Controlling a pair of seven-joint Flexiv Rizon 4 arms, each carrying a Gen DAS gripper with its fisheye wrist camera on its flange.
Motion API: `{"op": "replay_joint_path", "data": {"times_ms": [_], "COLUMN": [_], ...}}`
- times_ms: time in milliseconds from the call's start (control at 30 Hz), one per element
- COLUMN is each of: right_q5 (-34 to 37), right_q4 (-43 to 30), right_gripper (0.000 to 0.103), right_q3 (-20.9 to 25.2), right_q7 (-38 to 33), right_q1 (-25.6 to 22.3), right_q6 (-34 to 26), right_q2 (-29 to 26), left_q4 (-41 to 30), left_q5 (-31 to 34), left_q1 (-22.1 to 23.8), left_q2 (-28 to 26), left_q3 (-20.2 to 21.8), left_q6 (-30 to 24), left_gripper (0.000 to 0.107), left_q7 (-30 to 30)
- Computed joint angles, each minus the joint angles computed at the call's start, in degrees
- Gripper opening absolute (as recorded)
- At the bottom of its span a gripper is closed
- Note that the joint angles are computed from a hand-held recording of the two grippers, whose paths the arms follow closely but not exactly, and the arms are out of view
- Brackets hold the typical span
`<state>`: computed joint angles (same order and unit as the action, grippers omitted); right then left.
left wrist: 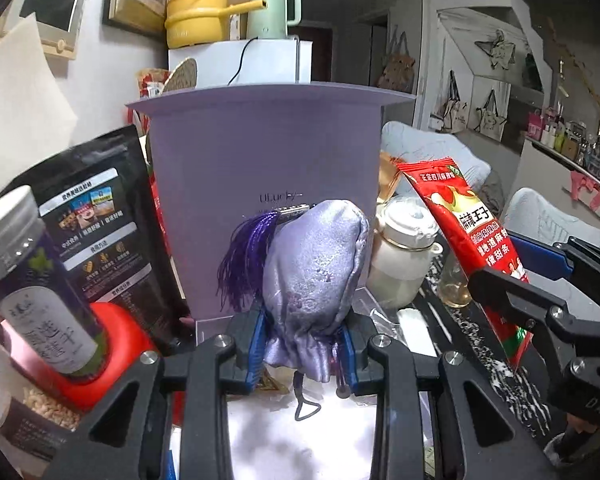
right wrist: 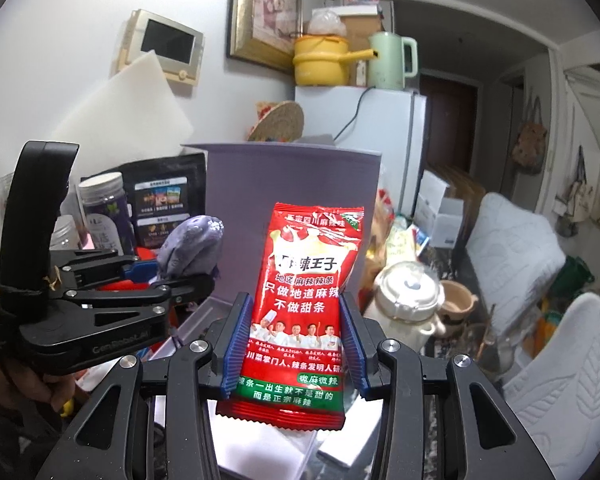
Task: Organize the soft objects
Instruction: 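Carry the lavender pouch with the left tool while the right tool carries the red packet over the box, then open both tools to drop the pouch and red packet into the box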
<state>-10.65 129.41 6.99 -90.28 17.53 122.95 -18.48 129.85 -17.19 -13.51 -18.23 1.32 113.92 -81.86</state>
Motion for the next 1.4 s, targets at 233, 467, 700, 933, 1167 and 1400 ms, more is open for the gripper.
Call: {"op": "replay_joint_path", "data": {"times_ms": [233, 467, 700, 933, 1167, 1400], "right_q5": [-0.41, -5.16, -5.9, -6.47, -7.08, -6.6], "right_q4": [-2.77, -5.01, -6.92, -9.2, -11.1, -12.73], "right_gripper": [0.043, 0.043, 0.043, 0.043, 0.043, 0.043], "right_q3": [-0.26, 1.03, 0.52, 0.27, 0.09, -0.66], "right_q7": [0.77, 4.51, 5.1, 5.57, 6.32, 6.2], "right_q1": [0.05, -2.35, -1.52, -1.12, -1.19, -0.57], "right_q6": [-2.51, -3.99, -5.95, -8.24, -9.89, -11.63], "right_q2": [-3.14, -6.81, -9.17, -11.67, -13.76, -15.46], "left_q4": [-3.46, -6.51, -8.1, -9.64, -12.16, -15.14], "left_q5": [-4.9, -7.72, -5.12, -1.93, 1.09, 3.26], "left_q1": [-4.86, -6.63, -3.69, -1.09, 2.06, 0.5], "left_q2": [-3.86, -7.94, -9.86, -11.33, -13.5, -15.13], "left_q3": [4.91, 7.14, 5.51, 4.46, 1.99, 3.84], "left_q6": [-3.28, -6.33, -9.17, -11.77, -16.21, -20.16], "left_gripper": [0.031, 0.031, 0.031, 0.031, 0.03, 0.03], "left_q7": [2.35, 2.86, 0.49, -1.57, -3.62, -5.86]}}
